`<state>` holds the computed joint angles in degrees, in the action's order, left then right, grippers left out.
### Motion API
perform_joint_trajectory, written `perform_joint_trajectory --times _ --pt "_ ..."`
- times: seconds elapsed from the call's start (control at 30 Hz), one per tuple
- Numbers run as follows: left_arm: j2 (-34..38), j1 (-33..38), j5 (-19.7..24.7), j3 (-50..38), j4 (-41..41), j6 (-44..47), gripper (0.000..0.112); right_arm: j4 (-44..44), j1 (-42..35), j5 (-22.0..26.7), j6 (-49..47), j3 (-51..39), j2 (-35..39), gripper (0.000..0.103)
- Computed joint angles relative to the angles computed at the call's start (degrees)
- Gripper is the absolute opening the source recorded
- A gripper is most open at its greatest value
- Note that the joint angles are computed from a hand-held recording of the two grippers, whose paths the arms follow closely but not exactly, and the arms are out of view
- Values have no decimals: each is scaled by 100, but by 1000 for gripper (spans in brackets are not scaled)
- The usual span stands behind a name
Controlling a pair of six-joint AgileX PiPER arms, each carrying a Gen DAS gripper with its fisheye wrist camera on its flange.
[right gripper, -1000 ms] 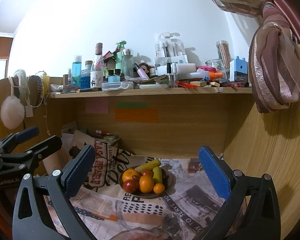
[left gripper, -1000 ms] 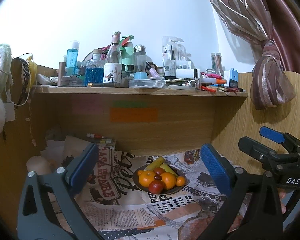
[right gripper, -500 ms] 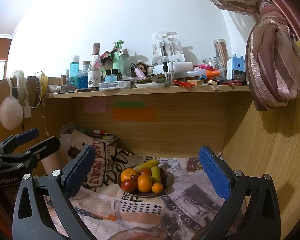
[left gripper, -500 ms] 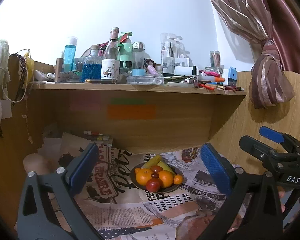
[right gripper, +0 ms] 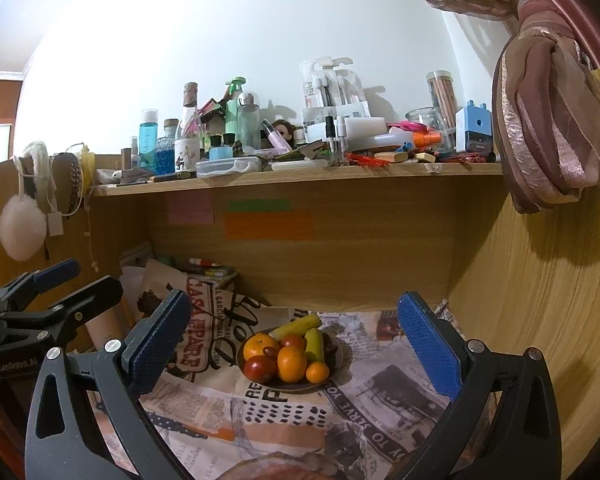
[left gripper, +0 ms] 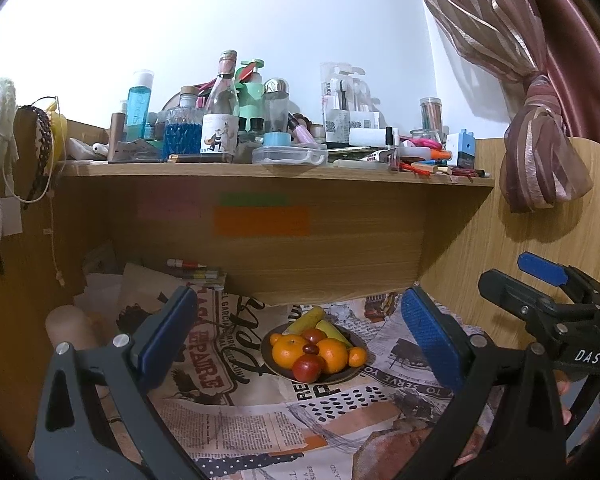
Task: Organize fruits
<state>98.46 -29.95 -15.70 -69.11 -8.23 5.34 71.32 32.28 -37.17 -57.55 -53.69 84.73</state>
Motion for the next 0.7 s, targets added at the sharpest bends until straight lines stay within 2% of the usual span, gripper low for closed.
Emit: perform_joint_trajectory --times 0.27,0.7 --pt "55 43 -34 -31 483 -414 103 70 -10 38 -60 -92 105 103" --pt "144 69 30 -135 301 -303 103 33 -25 104 -130 -297 307 103"
